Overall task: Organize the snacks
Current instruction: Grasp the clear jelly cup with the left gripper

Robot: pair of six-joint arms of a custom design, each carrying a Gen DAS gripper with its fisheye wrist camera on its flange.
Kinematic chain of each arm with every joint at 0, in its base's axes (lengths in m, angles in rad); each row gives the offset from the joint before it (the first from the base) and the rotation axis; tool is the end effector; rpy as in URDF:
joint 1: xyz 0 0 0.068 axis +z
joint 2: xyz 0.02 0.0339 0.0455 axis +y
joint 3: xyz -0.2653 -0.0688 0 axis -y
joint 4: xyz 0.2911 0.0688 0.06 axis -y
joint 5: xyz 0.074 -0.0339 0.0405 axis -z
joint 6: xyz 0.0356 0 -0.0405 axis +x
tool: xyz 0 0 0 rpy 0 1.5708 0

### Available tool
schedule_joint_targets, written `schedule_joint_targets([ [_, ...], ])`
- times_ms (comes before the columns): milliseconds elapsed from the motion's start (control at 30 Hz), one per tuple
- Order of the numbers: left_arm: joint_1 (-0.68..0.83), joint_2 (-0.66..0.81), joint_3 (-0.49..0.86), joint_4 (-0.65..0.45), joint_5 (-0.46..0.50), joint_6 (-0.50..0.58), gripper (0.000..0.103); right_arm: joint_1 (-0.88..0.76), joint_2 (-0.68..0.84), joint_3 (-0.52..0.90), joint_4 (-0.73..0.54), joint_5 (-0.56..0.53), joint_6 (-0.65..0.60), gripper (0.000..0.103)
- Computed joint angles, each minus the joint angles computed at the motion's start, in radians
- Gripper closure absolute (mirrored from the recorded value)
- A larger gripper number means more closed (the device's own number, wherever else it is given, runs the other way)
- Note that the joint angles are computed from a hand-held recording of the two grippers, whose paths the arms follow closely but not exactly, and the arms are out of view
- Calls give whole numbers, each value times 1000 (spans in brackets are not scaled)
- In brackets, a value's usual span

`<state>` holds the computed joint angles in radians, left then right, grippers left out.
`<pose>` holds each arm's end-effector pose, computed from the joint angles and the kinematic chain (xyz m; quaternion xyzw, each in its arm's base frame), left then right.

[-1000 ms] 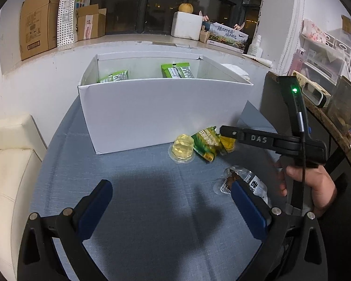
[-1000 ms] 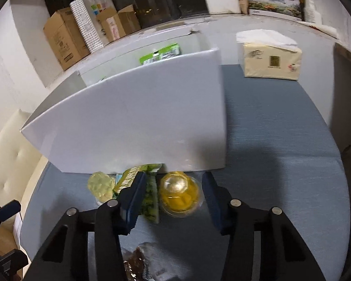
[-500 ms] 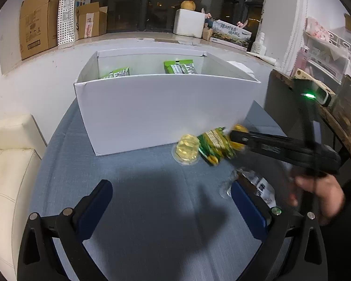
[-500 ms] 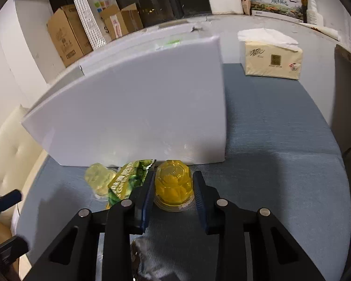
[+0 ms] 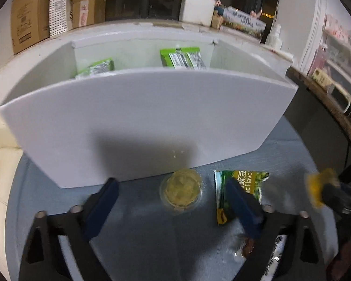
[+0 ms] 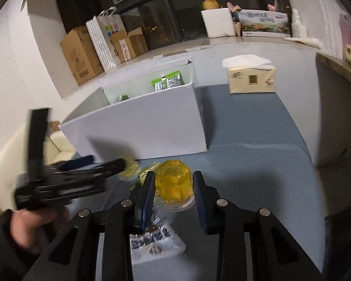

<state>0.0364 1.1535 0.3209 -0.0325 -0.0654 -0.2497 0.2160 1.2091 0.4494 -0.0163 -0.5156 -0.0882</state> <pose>0.2236 0.0105 0.0977 -0.1449 0.9267 -0.0063 0.3467 0.2438 0.0715 0.1311 -0.2326 0.8664 0.2585 0.3585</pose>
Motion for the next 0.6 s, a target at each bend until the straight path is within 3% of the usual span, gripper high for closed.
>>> schedule_joint_targets([
  [67, -12, 69, 27, 21, -3, -6, 26, -15, -39, -18, -11, -10, -1, 68],
  [100, -16, 104, 38, 34, -2, -7, 33, -36, -57, -25, -27, -40, -1, 68],
  [133, -17, 122, 43, 41, -3, -8, 48, -45, -71, -31, -33, -51, 0, 68],
  [200, -10, 146, 42, 67, 15, -7, 58, -55, -109, -46, -51, -57, -9, 68],
  [267, -4, 130, 25, 85, 26, -1, 63, -57, -128, -54, -60, -54, -19, 68],
  [433, 10, -17, -35, 37, 50, 17, 63, -58, -126, -59, -60, -71, -14, 68],
  [600, 54, -438, -139, -190, 104, 53, 66, -25, -160, -60, -75, -69, -8, 68],
])
